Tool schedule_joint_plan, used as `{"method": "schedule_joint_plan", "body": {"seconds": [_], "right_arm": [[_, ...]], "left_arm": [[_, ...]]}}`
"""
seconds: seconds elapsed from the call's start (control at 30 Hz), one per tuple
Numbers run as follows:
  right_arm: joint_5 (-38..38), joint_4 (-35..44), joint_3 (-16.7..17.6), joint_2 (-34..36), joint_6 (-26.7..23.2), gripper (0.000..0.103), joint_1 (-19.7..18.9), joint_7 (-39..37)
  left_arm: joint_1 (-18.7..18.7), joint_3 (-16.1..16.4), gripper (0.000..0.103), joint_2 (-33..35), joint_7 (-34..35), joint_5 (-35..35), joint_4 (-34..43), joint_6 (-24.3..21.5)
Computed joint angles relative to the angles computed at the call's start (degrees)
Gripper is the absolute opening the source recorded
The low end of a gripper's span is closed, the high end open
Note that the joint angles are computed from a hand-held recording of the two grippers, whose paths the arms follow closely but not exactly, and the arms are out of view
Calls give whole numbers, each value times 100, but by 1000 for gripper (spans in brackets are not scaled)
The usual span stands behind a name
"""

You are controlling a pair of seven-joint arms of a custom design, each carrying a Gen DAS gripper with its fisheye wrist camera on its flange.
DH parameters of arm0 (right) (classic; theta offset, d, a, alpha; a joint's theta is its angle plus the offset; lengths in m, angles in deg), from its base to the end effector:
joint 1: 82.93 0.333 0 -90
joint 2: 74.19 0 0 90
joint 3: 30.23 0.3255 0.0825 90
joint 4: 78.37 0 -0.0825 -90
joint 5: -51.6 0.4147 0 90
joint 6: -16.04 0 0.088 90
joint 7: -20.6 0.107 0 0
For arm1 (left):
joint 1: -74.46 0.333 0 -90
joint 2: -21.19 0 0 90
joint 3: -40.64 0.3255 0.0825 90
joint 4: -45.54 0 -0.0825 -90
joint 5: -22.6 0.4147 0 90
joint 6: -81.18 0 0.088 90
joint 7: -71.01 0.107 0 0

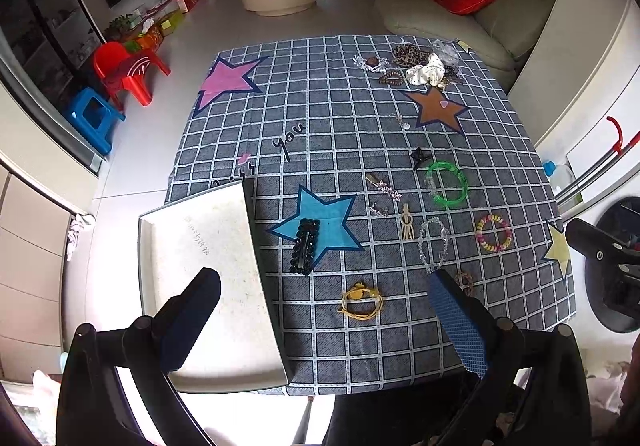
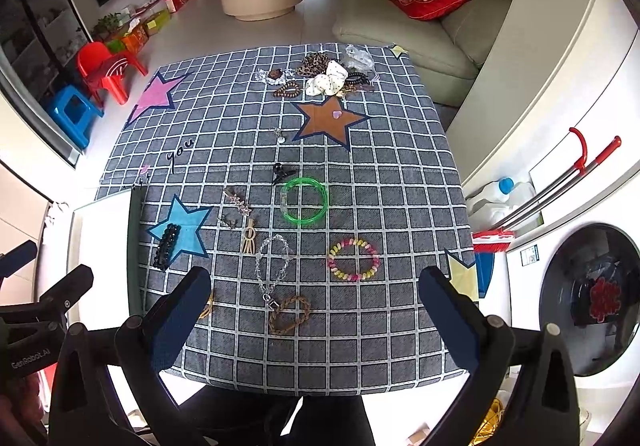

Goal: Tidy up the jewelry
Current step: 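Grasp the pink-yellow beaded bracelet with the right tool while the left tool grasps the silver star hair clip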

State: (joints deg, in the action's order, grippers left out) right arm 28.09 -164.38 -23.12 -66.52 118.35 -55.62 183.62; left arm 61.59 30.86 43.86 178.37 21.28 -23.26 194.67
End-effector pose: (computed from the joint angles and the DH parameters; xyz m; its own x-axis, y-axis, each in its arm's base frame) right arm 0.5565 0.3334 0.6149 -0.5766 -0.8168 -0.0171 -0.7427 0.5328 -0.4056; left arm 0.6914 -0.2600 0.6105 -0.6142 -0.7887 -0.0284 -0.7206 0.5751 -0.3874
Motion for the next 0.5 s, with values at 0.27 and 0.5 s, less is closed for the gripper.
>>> {"method": "schedule_joint_plan", "body": {"seconds": [0.27,0.5], "right_arm": [[543,-554,-36,-219,51,103,-158,273],[1222,-1656,-97,-670,430,103,-472,429]], "left_arm": [[-183,56,103,865,-212,88,915,-622],[-517,61,103,2154,-484,138,2455,-1355]]}}
